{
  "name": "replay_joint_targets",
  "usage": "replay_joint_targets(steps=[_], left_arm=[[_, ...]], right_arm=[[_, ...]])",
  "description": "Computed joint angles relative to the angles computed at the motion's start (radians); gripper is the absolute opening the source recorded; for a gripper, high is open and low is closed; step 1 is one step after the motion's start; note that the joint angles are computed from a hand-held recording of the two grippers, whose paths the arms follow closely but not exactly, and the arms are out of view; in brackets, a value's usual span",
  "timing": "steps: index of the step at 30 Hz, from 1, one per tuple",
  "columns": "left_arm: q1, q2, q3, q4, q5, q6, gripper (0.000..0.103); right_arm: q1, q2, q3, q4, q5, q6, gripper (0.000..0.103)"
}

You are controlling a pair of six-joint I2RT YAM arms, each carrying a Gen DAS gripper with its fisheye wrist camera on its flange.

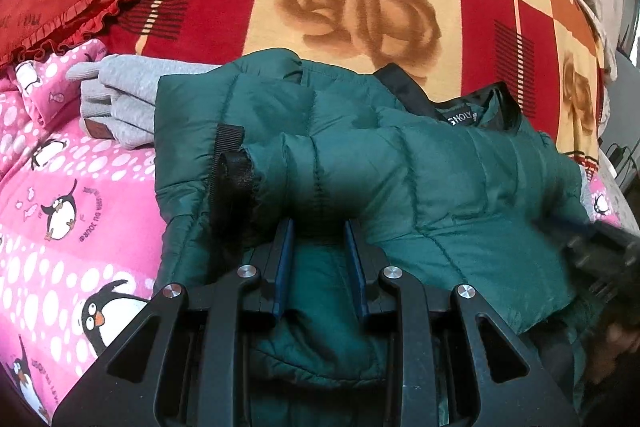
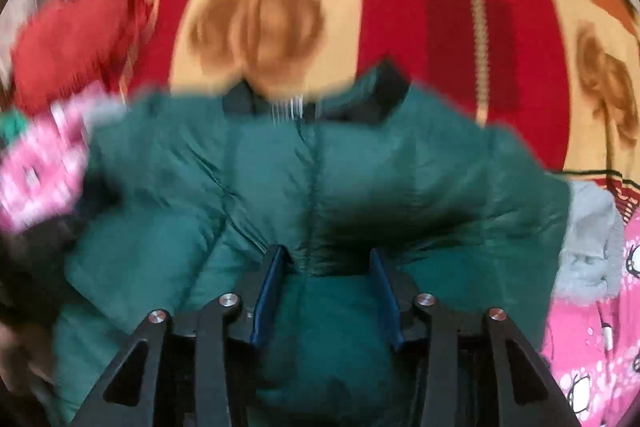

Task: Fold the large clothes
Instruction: 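Fold the hem up toward the collar with both tools and open them, then move both tools to the side edge of the folded green jacket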

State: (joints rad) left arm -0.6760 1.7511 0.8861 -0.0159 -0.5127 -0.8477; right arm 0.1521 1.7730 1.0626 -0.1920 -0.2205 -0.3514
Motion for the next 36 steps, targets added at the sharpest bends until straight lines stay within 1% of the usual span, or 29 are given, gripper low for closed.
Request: replay_joint_targets(steps=[3, 4, 5, 8, 9, 10, 11, 12, 13, 15, 16, 17, 18, 19, 20, 21, 23, 25, 26, 27, 28, 29, 30, 31, 33, 35, 36], left_arm=[[0.004, 0.000, -0.005, 0.006, 0.006, -0.001, 0.025], [0.007, -0.001, -0.007, 0.008, 0.010, -0.002, 0.025], [0.009, -0.003, -0.009, 0.010, 0.013, -0.002, 0.025], [0.017, -0.010, -0.008, 0.003, 0.030, 0.001, 0.025], [0.029, -0.024, -0.004, -0.014, 0.058, 0.005, 0.025], [0.038, -0.039, -0.002, -0.030, 0.083, 0.008, 0.025], [0.049, -0.065, -0.001, -0.061, 0.117, 0.007, 0.025], [0.054, -0.104, 0.005, -0.118, 0.146, 0.002, 0.025], [0.049, -0.142, 0.006, -0.167, 0.156, 0.001, 0.025], [0.011, -0.284, -0.044, -0.241, 0.143, 0.022, 0.025], [-0.015, -0.340, -0.067, -0.272, 0.120, 0.024, 0.029], [-0.061, -0.419, -0.100, -0.329, 0.081, 0.014, 0.049], [-0.116, -0.489, -0.134, -0.382, 0.041, -0.009, 0.062], [-0.168, -0.540, -0.166, -0.415, -0.001, -0.037, 0.076], [-0.249, -0.607, -0.213, -0.454, -0.060, -0.086, 0.076], [-0.305, -0.644, -0.246, -0.475, -0.089, -0.127, 0.076], [-0.423, -0.666, -0.306, -0.521, -0.099, -0.234, 0.076], [-0.510, -0.632, -0.344, -0.532, -0.093, -0.323, 0.076], [-0.562, -0.603, -0.355, -0.541, -0.096, -0.384, 0.076], [-0.613, -0.580, -0.372, -0.535, -0.095, -0.442, 0.076], [-0.663, -0.569, -0.396, -0.511, -0.094, -0.500, 0.076], [-0.721, -0.559, -0.416, -0.495, -0.111, -0.569, 0.076], [-0.778, -0.545, -0.425, -0.494, -0.135, -0.635, 0.076], [-0.826, -0.538, -0.436, -0.491, -0.154, -0.689, 0.076], [-0.941, -0.521, -0.448, -0.512, -0.212, -0.836, 0.076], [-1.010, -0.526, -0.471, -0.510, -0.241, -0.927, 0.076], [-1.027, -0.535, -0.481, -0.505, -0.250, -0.946, 0.076]], right_arm=[[-0.042, -0.006, 0.047, -0.072, -0.053, 0.023, 0.045], [-0.058, -0.019, 0.044, -0.072, -0.065, 0.021, 0.045], [-0.075, -0.052, 0.019, -0.060, -0.065, 0.019, 0.045], [-0.114, -0.092, -0.022, -0.064, -0.017, 0.018, 0.045], [-0.134, -0.089, -0.031, -0.071, -0.027, 0.018, 0.046], [-0.164, -0.073, -0.026, -0.091, -0.069, 0.015, 0.046], [-0.194, -0.076, -0.020, -0.113, -0.120, 0.017, 0.046], [-0.211, -0.096, -0.026, -0.118, -0.144, 0.022, 0.046], [-0.233, -0.138, -0.042, -0.118, -0.167, 0.024, 0.046], [-0.282, -0.254, -0.095, -0.112, -0.230, 0.019, 0.046], [-0.321, -0.314, -0.124, -0.132, -0.279, -0.002, 0.046], [-0.376, -0.382, -0.157, -0.172, -0.346, -0.048, 0.048], [-0.409, -0.427, -0.187, -0.195, -0.372, -0.084, 0.051], [-0.452, -0.475, -0.223, -0.227, -0.387, -0.136, 0.062], [-0.486, -0.506, -0.248, -0.258, -0.391, -0.182, 0.069], [-0.537, -0.527, -0.269, -0.318, -0.401, -0.260, 0.069], [-0.608, -0.543, -0.288, -0.422, -0.396, -0.401, 0.069], [-0.668, -0.550, -0.289, -0.506, -0.367, -0.524, 0.069], [-0.693, -0.552, -0.298, -0.544, -0.345, -0.586, 0.070], [-0.727, -0.537, -0.299, -0.586, -0.329, -0.654, 0.070], [-0.755, -0.509, -0.307, -0.625, -0.290, -0.726, 0.070], [-0.792, -0.497, -0.336, -0.624, -0.253, -0.785, 0.070], [-0.834, -0.499, -0.367, -0.594, -0.254, -0.822, 0.070], [-0.909, -0.505, -0.391, -0.579, -0.295, -0.872, 0.070], [-1.012, -0.474, -0.373, -0.605, -0.354, -0.912, 0.070], [-1.129, -0.404, -0.327, -0.653, -0.427, -0.960, 0.070], [-1.175, -0.351, -0.298, -0.675, -0.440, -0.986, 0.070]])
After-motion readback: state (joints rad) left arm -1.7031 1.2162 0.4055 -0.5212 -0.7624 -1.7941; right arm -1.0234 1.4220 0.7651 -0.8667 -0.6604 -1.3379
